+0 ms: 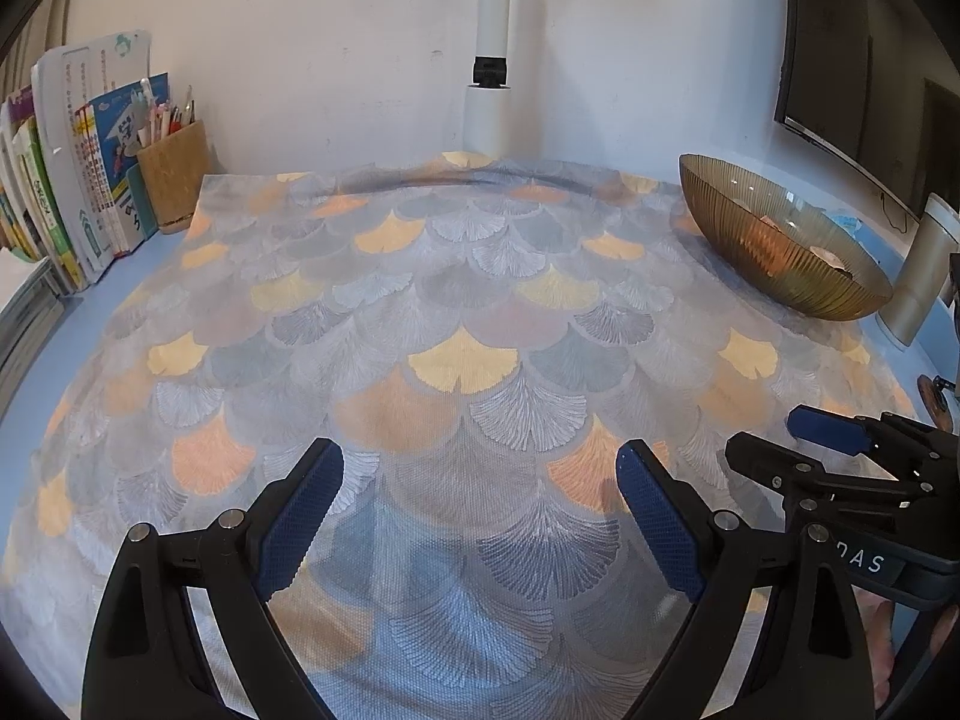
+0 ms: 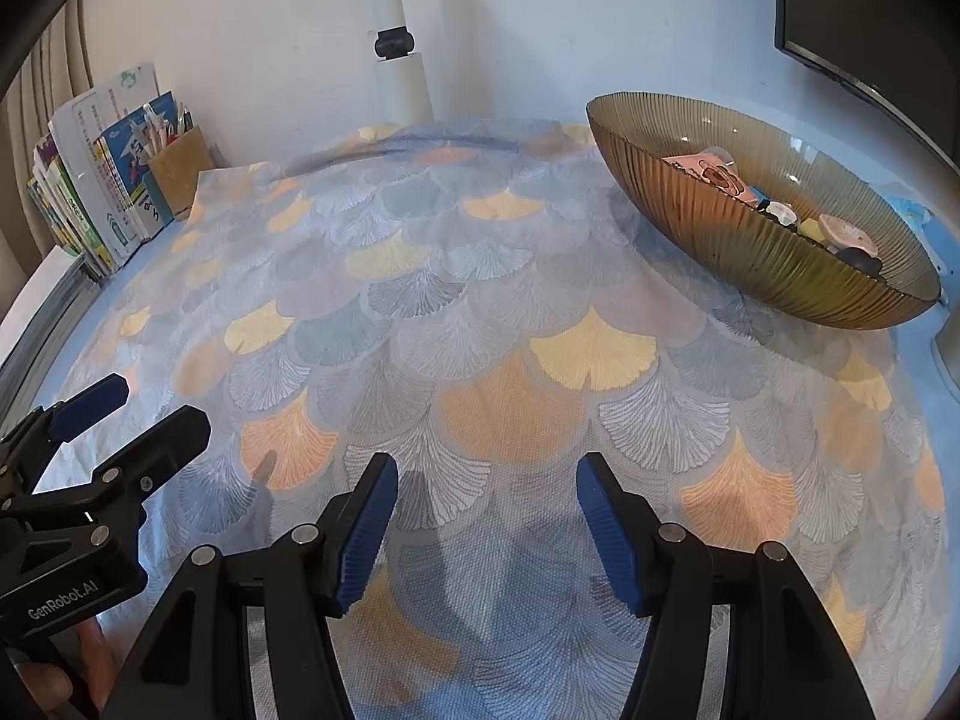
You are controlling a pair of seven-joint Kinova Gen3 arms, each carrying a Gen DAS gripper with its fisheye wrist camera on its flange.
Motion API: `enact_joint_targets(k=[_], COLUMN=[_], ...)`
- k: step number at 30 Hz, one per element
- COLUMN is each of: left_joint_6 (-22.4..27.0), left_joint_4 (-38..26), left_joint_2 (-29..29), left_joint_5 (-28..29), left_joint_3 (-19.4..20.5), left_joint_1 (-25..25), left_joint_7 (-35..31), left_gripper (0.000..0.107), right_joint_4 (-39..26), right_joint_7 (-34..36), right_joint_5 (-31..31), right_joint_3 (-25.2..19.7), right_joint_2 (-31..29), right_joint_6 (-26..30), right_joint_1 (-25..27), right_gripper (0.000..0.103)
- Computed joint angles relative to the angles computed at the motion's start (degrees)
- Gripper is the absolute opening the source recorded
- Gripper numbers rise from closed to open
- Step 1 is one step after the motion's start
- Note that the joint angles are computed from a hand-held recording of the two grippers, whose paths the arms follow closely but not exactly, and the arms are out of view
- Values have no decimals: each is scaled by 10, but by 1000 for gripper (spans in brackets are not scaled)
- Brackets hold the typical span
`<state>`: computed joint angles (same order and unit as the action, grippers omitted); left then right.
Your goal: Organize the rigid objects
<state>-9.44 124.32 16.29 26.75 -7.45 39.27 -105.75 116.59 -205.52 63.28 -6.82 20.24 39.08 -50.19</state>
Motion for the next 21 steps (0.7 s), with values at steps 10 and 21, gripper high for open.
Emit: enact_joint_targets(k=[10, 21], left_joint_6=[10, 15], left_joint_4=[-5, -6], left_joint_2=[2, 2], left_joint_5=[-6, -25], left_joint_3=[-5, -4], left_joint_1=[0, -3], left_joint_7=[3, 19], left_gripper=[92, 92], right_joint_4=[1, 2], right_joint_7=[-1, -5], right_joint_5=[2, 8], right_joint_3=[0, -1], right_joint_2=[0, 2], right_joint_6=[-1, 1], right_joint_1=[1, 0], right_gripper=[61, 70])
